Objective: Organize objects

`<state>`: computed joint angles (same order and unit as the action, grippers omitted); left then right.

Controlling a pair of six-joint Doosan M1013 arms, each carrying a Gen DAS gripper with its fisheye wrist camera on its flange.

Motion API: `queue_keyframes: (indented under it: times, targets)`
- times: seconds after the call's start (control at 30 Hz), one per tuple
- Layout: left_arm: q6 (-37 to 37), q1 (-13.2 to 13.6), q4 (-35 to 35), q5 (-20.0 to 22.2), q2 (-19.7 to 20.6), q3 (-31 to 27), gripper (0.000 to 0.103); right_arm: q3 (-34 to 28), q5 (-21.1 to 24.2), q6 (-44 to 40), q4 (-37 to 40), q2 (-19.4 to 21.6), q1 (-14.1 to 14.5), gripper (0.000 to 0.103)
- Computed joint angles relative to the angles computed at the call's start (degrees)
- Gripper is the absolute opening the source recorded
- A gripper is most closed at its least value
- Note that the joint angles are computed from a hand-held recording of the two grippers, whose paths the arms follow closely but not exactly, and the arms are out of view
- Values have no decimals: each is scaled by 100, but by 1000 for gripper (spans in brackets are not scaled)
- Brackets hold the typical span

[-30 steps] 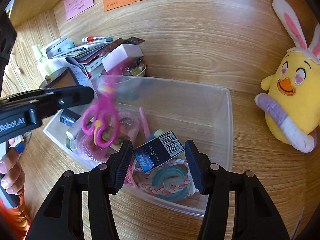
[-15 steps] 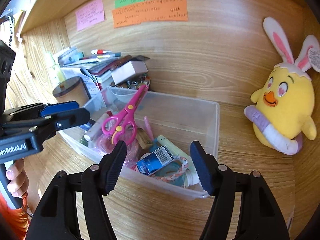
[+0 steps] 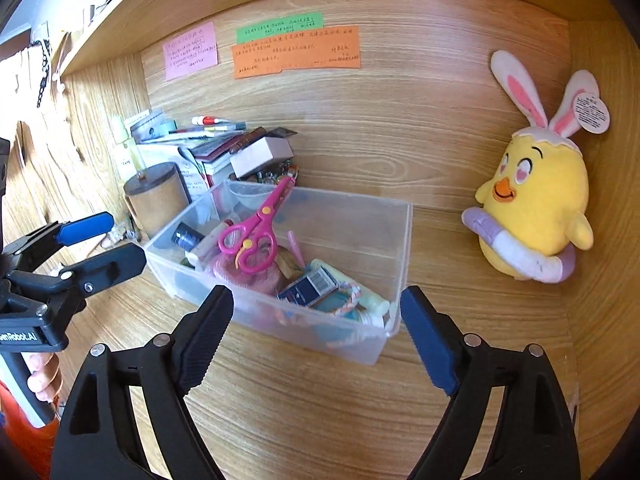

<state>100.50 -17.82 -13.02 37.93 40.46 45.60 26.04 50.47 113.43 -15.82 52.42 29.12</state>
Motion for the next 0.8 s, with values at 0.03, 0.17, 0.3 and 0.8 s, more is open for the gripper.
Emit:
queue_keyframes:
  times: [0.03,0.17,0.3,0.8]
  targets:
    - [-8,1,-7,-6,-13,40,96,70,-31,4,-3,-32,2,84]
    - [-88,-8,40,17,-39,146,96,408,-205,84,-1,-183,20,84]
    - [-129,-8,36,36,-49,216,96,605,-303,183,-33,-270,36,84]
    - [-145,-14,35,50,-60,272,96,741,-396,239,-2,-340,27,84]
